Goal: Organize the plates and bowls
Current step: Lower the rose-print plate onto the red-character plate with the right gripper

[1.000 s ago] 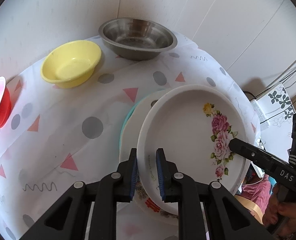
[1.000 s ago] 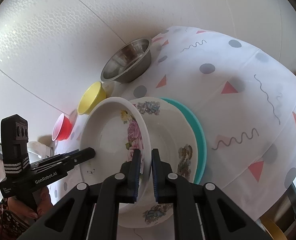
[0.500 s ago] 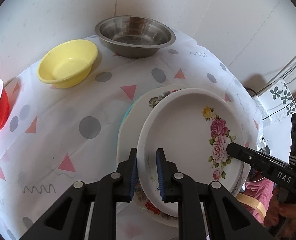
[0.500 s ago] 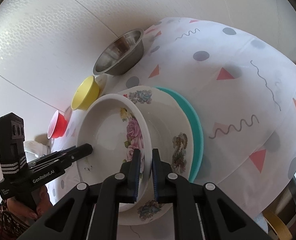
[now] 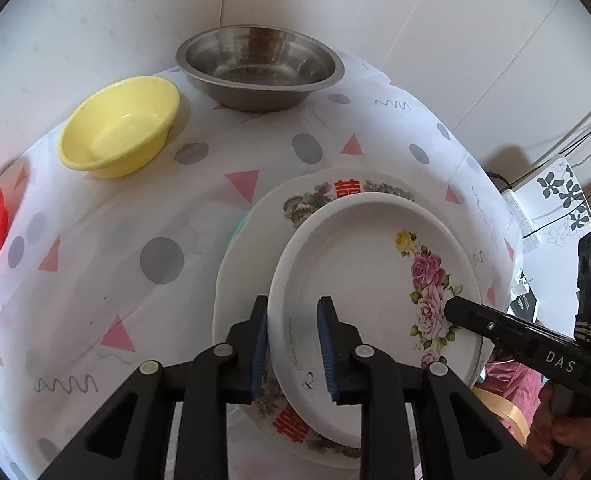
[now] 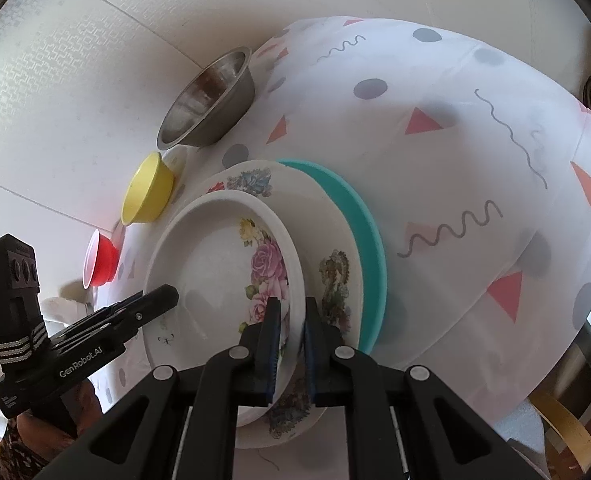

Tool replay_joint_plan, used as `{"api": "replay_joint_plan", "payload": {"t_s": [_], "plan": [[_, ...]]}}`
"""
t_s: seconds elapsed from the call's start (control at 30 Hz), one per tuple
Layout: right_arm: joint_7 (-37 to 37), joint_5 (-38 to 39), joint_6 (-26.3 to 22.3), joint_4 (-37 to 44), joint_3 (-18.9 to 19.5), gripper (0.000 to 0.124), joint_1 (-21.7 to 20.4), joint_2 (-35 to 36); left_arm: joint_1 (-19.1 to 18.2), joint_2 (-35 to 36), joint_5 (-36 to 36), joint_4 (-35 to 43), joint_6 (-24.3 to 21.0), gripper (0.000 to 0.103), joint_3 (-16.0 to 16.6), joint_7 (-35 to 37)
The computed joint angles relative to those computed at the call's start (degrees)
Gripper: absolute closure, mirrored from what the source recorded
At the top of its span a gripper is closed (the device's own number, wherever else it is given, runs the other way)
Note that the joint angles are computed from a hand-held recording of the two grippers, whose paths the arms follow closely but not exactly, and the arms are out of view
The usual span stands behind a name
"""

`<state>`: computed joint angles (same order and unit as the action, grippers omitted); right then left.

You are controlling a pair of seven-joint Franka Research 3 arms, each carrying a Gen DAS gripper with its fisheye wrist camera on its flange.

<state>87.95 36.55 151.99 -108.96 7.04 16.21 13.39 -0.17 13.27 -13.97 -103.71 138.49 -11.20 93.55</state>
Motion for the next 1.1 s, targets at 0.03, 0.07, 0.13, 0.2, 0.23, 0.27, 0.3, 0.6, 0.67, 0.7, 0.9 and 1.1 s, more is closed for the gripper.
{"api": "replay_joint_plan", "payload": {"t_s": [0.03, 0.07, 0.13, 0.2, 0.23, 0.27, 0.3, 0.6, 0.67, 0.7, 0.9, 1.1], "plan": [[0.9, -0.5, -0.6, 0.3, -0.2, 0.113, 0.1, 0.1, -0.1, 0.1, 0.3, 0.2, -0.3, 0.079, 0.1, -0.3], [1.8, -1.0, -1.3, 0.6, -0.4, 0.113, 0.1, 0.1, -0.2, 0.3, 0.5, 0.6, -0.7, 0.078, 0.1, -0.6], [4.4, -2.3, -3.0, 1.7, -0.9, 0.113, 0.3, 0.5, 0.0, 0.8, 0.1, 1.4, -1.7, 0.077, 0.0, -0.9], [6.9, -4.0, -5.1, 3.1, -1.4, 0.113, 0.4, 1.1, 0.3, 1.1, -0.7, 2.0, -2.6, 0.077, -0.1, -1.2], [8.3, -5.4, -6.2, 4.0, -1.7, 0.113, 0.6, 1.4, 0.4, 1.3, -1.1, 2.4, -3.0, 0.077, -0.1, -1.3], [9.7, -6.7, -7.2, 4.8, -1.9, 0.113, 0.8, 1.8, 0.6, 1.6, -1.5, 2.9, -3.7, 0.077, -0.1, -1.3], [10.7, -7.8, -7.9, 5.4, -2.1, 0.113, 0.9, 2.1, 0.7, 1.8, -1.7, 3.4, -4.5, 0.077, -0.1, -1.6], [14.8, -10.7, -10.3, 8.8, -2.0, 0.113, 0.9, 4.3, 0.8, 2.7, -1.8, 5.9, -8.3, 0.072, -0.1, -2.9], [14.8, -11.2, -10.3, 8.6, -2.0, 0.113, 0.9, 4.0, 0.4, 2.7, -0.3, 6.1, -8.7, 0.072, 0.0, -2.8], [15.0, -11.9, -10.4, 8.6, -2.1, 0.113, 1.0, 4.0, 0.2, 2.8, 0.4, 6.3, -9.1, 0.072, 0.1, -2.9], [16.2, -15.4, -11.5, 10.3, -2.6, 0.113, 1.6, 4.6, -0.2, 3.2, 2.4, 7.3, -10.5, 0.071, 0.2, -2.7], [18.1, -18.1, -12.6, 12.0, -3.0, 0.113, 2.1, 5.4, -0.4, 3.6, 3.9, 8.5, -12.6, 0.071, 0.3, -3.2]]}}
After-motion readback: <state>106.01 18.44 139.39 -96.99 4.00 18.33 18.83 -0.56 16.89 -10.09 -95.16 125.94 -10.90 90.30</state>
